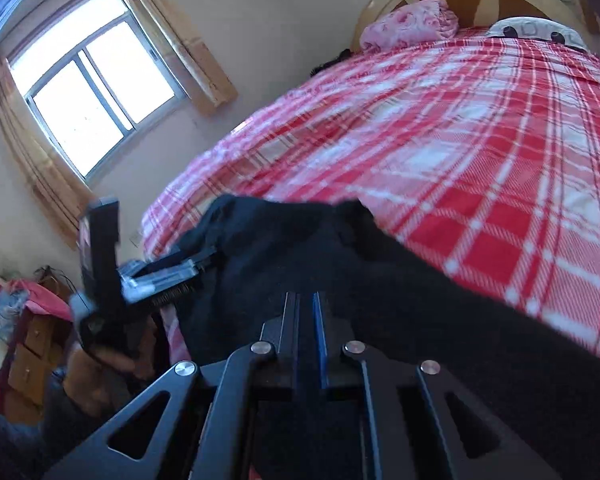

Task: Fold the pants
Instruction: 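Lift and fold the held edge over with the right gripper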

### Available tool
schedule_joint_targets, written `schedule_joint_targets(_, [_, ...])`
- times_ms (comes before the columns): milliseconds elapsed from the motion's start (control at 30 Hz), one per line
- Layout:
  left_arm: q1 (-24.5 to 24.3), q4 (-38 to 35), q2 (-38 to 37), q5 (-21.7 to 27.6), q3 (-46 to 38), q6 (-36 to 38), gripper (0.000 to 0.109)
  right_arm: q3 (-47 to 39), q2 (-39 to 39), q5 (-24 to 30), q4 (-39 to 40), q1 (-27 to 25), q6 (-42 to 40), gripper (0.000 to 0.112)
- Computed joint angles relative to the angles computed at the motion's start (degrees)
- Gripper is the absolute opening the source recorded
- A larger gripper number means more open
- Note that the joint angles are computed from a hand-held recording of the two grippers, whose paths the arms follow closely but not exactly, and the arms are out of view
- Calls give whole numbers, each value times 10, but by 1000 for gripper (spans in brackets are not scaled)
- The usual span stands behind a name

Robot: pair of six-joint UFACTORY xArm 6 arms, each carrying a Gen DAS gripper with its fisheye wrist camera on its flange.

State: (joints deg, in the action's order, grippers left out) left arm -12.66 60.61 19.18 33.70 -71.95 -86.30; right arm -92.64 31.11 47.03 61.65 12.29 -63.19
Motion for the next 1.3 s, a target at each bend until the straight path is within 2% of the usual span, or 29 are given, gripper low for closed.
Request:
schedule_joint_targets(33, [-4,-2,-4,5,1,1,76,9,0,-13,-24,2,19,7])
schedule_joint_targets(100, [-12,8,-15,6,4,-4,76,18,-9,3,-15,-9,32,7])
schedule_joint_targets(133, [-18,30,-24,1,9,-17,76,34,-24,-7,-5,-12,29,7])
schedule_joint_targets(200, [-30,66,-37,-9,13,-35,77,95,-80,-29,69,-30,-33,7])
schedule_joint_targets(300, [-44,100,-42,-40,6,-35,79,206,-180,-58,223,-79,-146,11])
schedule_joint_targets(367, [-55,106,-34,-55,-10,-17,79,276,-242,-91,313,-124,-192,34])
schedule_joint_targets(400, [-61,99,-26,-60,-23,-1,79,299,-262,-107,346,-140,-212,58])
schedule_joint_targets(433, [-66,92,-18,-66,-36,15,79,325,-287,-121,392,-164,-244,68])
schedule_joint_targets(500, [-77,76,7,-84,-73,47,79,373,-333,-144,486,-220,-306,68])
schedule_joint_targets(633, [-102,29,56,-102,-141,100,79,403,-360,-199,614,-322,-377,68])
schedule_joint_targets(667, [-111,9,72,-106,-160,120,79,400,-355,-214,625,-346,-368,68])
schedule_joint_targets(767, [-130,-37,98,-114,-189,166,79,397,-323,-190,598,-415,-289,68])
schedule_joint_targets(867, [-149,-63,112,-109,-206,199,79,382,-287,-185,567,-440,-247,68])
schedule_joint_targets(1000, [-162,-87,115,-98,-210,222,79,362,-235,-180,508,-449,-189,68])
schedule_joint_targets(1100, [-165,-100,113,-92,-209,227,79,360,-213,-149,470,-459,-145,68])
schedule_joint_targets(1300, [-167,-131,117,-85,-211,241,79,423,-266,-126,467,-435,-151,68])
